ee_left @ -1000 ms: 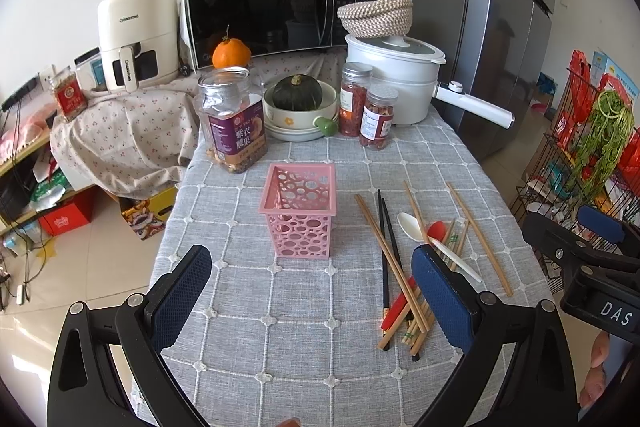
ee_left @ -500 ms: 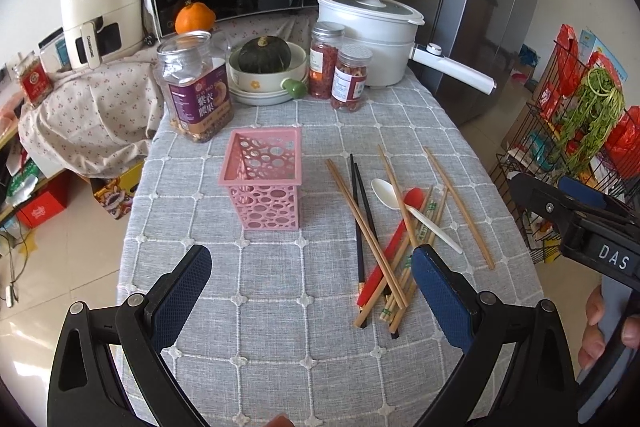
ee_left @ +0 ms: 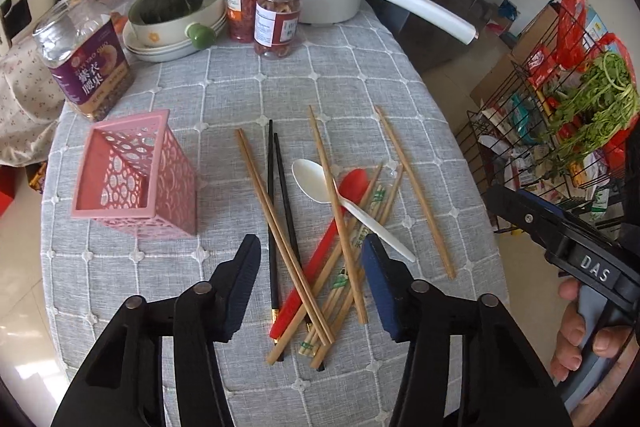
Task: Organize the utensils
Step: 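Lower the left gripper onto a wooden chopstick and close on it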
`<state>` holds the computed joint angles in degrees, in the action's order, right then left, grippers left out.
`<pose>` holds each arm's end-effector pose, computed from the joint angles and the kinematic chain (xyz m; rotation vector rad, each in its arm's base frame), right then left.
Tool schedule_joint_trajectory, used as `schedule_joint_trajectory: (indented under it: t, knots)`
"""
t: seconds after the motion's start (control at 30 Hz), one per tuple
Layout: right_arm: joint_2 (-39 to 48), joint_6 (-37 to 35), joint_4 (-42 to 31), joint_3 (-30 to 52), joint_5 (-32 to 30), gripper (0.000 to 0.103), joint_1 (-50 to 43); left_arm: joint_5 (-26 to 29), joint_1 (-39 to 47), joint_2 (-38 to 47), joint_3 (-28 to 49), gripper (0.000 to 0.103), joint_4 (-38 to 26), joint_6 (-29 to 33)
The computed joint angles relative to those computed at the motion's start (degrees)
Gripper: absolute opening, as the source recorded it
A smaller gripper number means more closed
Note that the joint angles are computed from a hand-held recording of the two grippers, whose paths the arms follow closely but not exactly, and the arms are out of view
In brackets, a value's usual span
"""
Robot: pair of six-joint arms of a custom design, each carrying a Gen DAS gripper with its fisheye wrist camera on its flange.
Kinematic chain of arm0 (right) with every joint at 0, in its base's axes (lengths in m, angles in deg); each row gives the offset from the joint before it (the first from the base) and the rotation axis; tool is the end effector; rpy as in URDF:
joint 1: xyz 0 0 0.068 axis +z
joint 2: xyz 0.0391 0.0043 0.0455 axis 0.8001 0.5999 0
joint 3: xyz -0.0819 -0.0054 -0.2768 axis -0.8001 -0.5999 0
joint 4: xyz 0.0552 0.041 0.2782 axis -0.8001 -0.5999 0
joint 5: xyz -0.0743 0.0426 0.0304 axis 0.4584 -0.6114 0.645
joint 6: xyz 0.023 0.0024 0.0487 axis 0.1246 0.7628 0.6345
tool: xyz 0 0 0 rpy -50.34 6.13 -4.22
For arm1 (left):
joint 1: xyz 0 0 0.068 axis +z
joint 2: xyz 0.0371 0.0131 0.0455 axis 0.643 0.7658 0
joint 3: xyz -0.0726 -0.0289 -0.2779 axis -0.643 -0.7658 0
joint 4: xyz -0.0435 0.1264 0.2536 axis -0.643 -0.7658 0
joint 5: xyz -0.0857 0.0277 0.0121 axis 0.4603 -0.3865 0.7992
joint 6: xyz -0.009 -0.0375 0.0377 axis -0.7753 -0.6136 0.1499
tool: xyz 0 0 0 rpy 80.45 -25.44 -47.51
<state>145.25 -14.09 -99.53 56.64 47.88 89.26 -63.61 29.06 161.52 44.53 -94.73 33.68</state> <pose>0.1947 0.1314 0.2809 0.4079 2.5273 0.2742 0.2780 -0.0613 0.2745 0.4494 2.7271 -0.3139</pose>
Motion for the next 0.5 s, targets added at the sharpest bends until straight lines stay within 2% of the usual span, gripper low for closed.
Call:
schedule_joint_trajectory:
  t: [0.07, 0.27, 0.5]
  knots:
    - [0.18, -0.98, 1.14, -1.26, -2.25, 0.074, -2.21, -6.00, -3.24, 4.72, 0.92, 0.035, 2.68, -2.00]
    - [0.68, -3.96, 2.95, -4.19, -7.02, 0.073, -7.58, -15.78, -5.89, 18.27, 6.71, 0.020, 6.82, -8.44]
    - [1.66, -6.35, 3.51, -4.89, -8.28, 0.073, -10.01, -19.50, -5.22, 25.15, 10.83, 0.012, 8.10, -11.22]
